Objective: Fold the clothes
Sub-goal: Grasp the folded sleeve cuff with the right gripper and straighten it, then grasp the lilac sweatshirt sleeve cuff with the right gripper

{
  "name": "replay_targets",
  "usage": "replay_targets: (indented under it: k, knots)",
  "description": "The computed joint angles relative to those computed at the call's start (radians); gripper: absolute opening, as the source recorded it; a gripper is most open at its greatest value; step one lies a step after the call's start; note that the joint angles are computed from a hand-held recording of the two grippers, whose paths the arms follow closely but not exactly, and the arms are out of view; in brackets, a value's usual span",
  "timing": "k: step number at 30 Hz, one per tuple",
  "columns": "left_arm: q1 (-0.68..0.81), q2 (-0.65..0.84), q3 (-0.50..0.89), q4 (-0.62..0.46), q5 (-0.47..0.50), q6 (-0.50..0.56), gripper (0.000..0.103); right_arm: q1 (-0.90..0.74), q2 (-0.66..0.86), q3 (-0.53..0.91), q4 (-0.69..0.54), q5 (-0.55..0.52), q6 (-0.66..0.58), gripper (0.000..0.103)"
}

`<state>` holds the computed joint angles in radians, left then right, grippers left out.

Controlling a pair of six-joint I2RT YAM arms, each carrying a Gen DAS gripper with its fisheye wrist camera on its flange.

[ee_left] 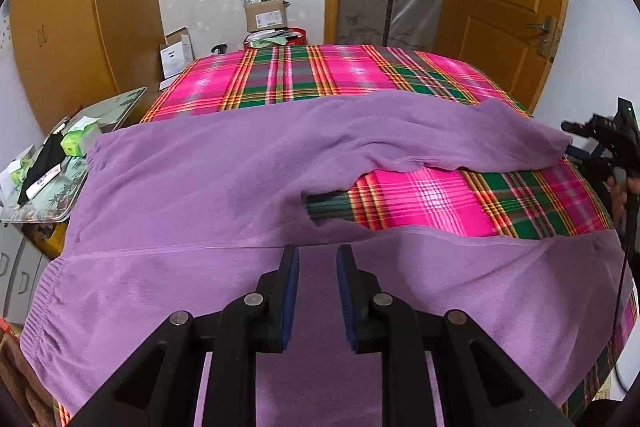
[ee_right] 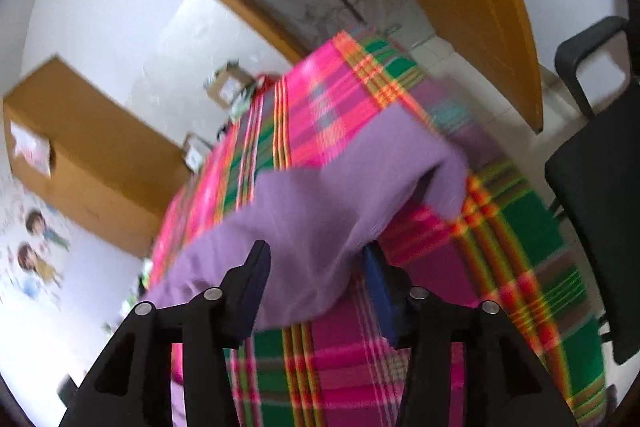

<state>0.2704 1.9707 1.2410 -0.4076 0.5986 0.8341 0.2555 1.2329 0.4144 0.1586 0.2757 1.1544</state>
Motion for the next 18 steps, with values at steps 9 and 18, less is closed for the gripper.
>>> replay_targets:
  k: [9,18]
  knots:
    - [-0.002,-0.007,-0.01,-0.003,-0.008,-0.006,0.021,-0.301,0.082,-0.001,0.072,-0.212,0.001,0.038]
    - [-0.016,-0.015,-0.023,0.012,-0.032,-0.024,0.021,0.173,0.356,0.594,-0.456,0.246,-0.59,0.02]
